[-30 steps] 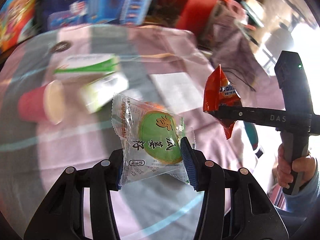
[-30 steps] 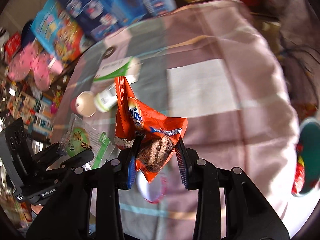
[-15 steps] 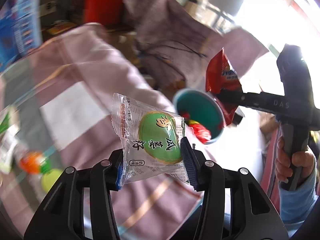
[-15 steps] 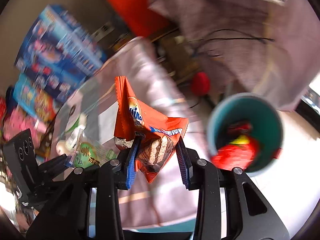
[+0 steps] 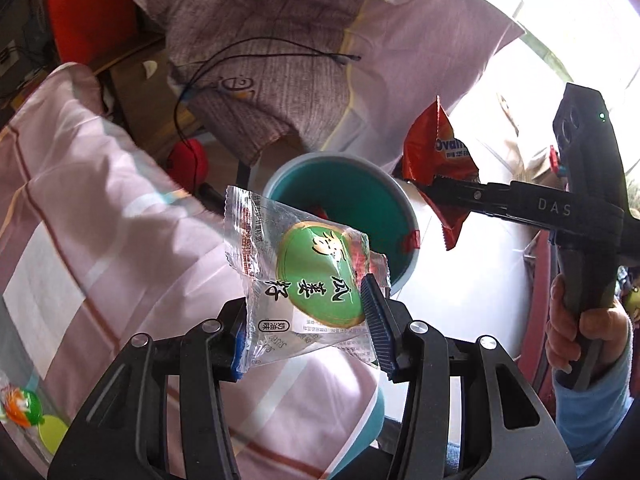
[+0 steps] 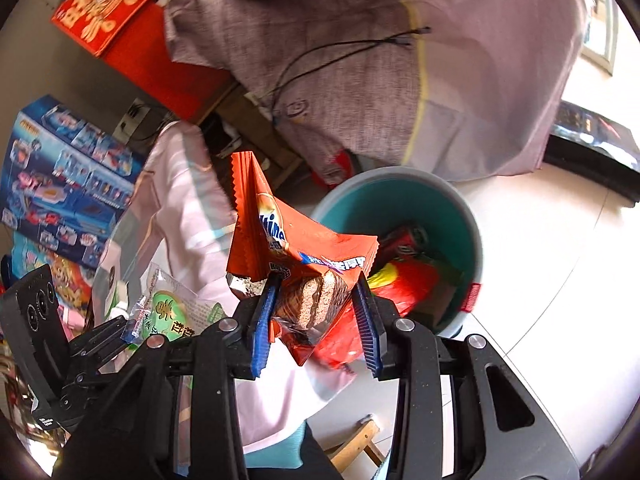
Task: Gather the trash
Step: 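Carry both packets over the teal bucket and open both tools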
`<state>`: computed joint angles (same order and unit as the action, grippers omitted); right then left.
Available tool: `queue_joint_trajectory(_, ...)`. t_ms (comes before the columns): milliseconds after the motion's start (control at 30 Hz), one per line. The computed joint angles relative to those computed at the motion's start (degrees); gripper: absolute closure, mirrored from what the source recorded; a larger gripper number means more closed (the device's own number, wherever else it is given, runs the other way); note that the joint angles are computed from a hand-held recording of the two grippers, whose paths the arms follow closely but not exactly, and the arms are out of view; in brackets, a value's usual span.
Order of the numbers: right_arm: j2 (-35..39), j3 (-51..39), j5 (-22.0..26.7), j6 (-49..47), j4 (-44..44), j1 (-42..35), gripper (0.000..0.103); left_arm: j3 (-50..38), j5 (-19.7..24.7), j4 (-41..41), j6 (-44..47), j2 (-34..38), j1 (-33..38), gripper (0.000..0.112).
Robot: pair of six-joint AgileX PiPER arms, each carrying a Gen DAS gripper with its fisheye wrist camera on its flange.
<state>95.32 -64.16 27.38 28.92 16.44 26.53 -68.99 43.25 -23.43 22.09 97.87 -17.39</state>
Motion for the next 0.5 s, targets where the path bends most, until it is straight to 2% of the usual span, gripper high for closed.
queue_joint_trajectory(267,1.78,2.53,-0.24,-8.33,7.85,-5.35,0.067,-8.65,1.53,2.50,-3.86,9.52,-3.87,0.063)
queue_joint_trajectory(433,3.38,0.94,1.44,-9.02,7.46,-7.02,0.067,-12.94,2.17,3.01,-4.84,13.82,-5.02,0.063)
queue_joint_trajectory(500,4.03,0.06,2.11,-8.91,6.99,-7.57,0.067,-14.98,2.62,4.21,-5.98,15.58,-5.75,0.058)
